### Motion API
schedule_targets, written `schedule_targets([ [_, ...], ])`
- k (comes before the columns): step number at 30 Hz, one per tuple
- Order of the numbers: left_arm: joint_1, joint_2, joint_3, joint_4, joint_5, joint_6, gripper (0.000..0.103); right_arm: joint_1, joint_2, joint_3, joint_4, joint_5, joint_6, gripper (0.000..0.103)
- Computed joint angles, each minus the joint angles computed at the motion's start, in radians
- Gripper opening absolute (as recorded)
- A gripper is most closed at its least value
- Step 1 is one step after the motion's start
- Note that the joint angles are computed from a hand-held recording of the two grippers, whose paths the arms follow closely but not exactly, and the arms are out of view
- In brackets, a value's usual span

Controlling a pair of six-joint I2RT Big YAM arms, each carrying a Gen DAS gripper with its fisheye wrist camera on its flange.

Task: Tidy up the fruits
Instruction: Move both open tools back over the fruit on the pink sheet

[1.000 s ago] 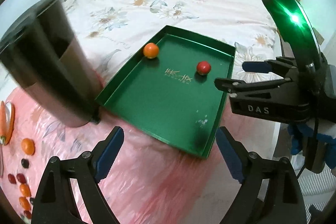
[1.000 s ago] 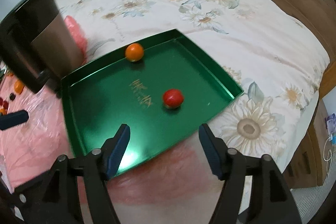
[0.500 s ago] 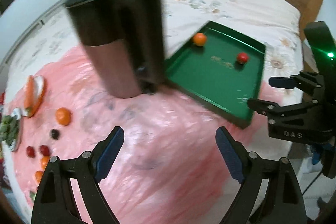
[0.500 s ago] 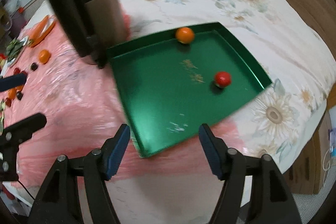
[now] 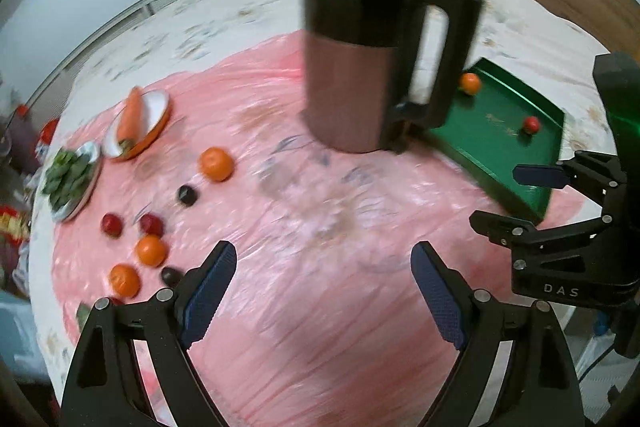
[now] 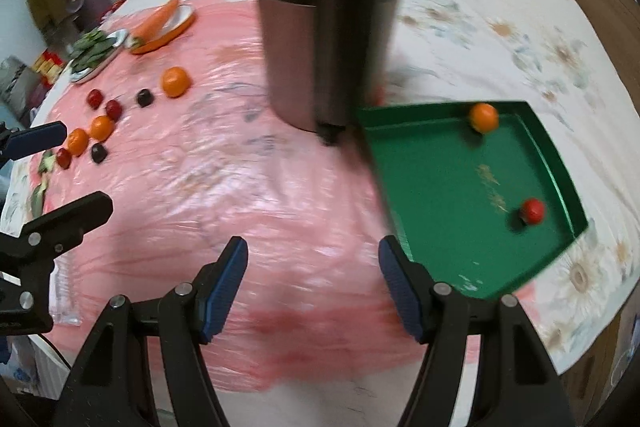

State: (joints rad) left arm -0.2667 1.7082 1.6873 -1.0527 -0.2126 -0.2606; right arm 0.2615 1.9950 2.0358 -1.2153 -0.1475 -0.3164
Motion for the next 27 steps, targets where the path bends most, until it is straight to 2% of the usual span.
schedule_targets([
  [5,0.04,-0.071,-0.105,0.043,-0.029,-0.014,0.085,0.05,-0.003,-0.008,0.003,-0.024,-0.009,0.103],
  [14,0.139,-0.168,-0.251,0.031,-0.024,-0.062,0.083,0.154,0.014,-0.007,0.005,-0.083,-0.032,0.103],
  [27,0.298,-0.263,-0.406,0.06,0.024,-0.104,0.084,0.288,0.071,0.016,0.052,-0.169,0.013,0.103],
])
